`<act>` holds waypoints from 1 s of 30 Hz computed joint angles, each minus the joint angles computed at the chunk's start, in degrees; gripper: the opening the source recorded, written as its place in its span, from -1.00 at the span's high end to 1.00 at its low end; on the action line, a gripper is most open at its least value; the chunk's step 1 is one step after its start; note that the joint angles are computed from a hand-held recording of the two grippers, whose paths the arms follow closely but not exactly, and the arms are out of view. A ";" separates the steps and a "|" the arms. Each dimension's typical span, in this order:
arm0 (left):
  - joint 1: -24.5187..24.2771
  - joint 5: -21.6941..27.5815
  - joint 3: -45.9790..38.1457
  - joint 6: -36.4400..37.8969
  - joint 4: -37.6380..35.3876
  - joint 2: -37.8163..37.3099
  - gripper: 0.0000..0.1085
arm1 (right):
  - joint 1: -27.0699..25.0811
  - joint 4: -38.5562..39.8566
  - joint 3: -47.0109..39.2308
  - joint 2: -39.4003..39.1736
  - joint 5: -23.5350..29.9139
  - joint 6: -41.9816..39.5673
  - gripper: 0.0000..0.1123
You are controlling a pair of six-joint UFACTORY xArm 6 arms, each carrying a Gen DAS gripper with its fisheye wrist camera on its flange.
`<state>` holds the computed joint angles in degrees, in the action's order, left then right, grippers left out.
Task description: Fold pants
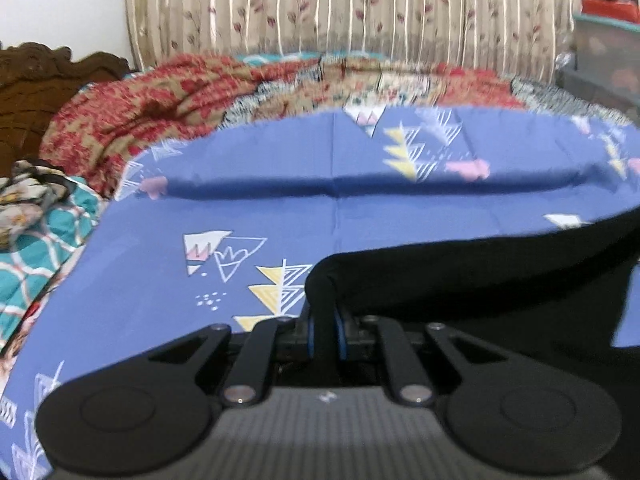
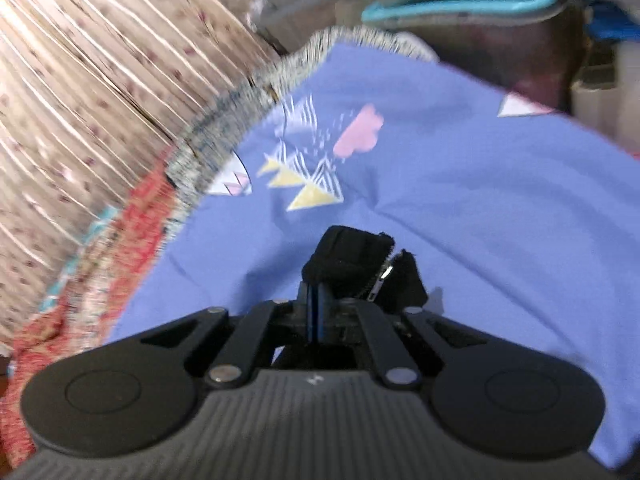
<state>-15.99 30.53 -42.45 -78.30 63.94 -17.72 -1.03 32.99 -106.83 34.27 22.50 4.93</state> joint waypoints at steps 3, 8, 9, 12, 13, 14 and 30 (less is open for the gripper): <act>-3.84 3.56 5.40 -1.49 -0.58 -7.99 0.84 | -1.95 12.66 14.51 -11.36 -3.00 -12.85 0.91; -12.66 11.04 14.16 -2.60 -4.60 -21.08 0.84 | -6.37 32.22 34.90 -26.21 -3.73 -31.57 0.91; -15.53 13.68 15.79 -3.47 -5.48 -23.70 0.84 | -7.34 34.95 38.88 -28.81 -3.63 -34.32 0.91; -23.44 21.09 19.09 -6.68 -7.87 -29.42 0.84 | -10.58 41.46 50.13 -36.16 -2.79 -39.56 0.91; -25.55 22.95 20.01 -7.73 -8.86 -30.88 0.84 | -11.39 44.25 53.55 -38.26 -3.04 -41.52 0.91; -27.60 24.69 20.89 -8.96 -9.93 -32.23 0.84 | -11.93 45.94 55.96 -39.90 -3.38 -42.40 0.91; -39.78 31.07 25.38 -19.71 -15.00 -32.56 0.79 | -12.31 72.52 62.96 -39.38 -11.44 -66.43 0.91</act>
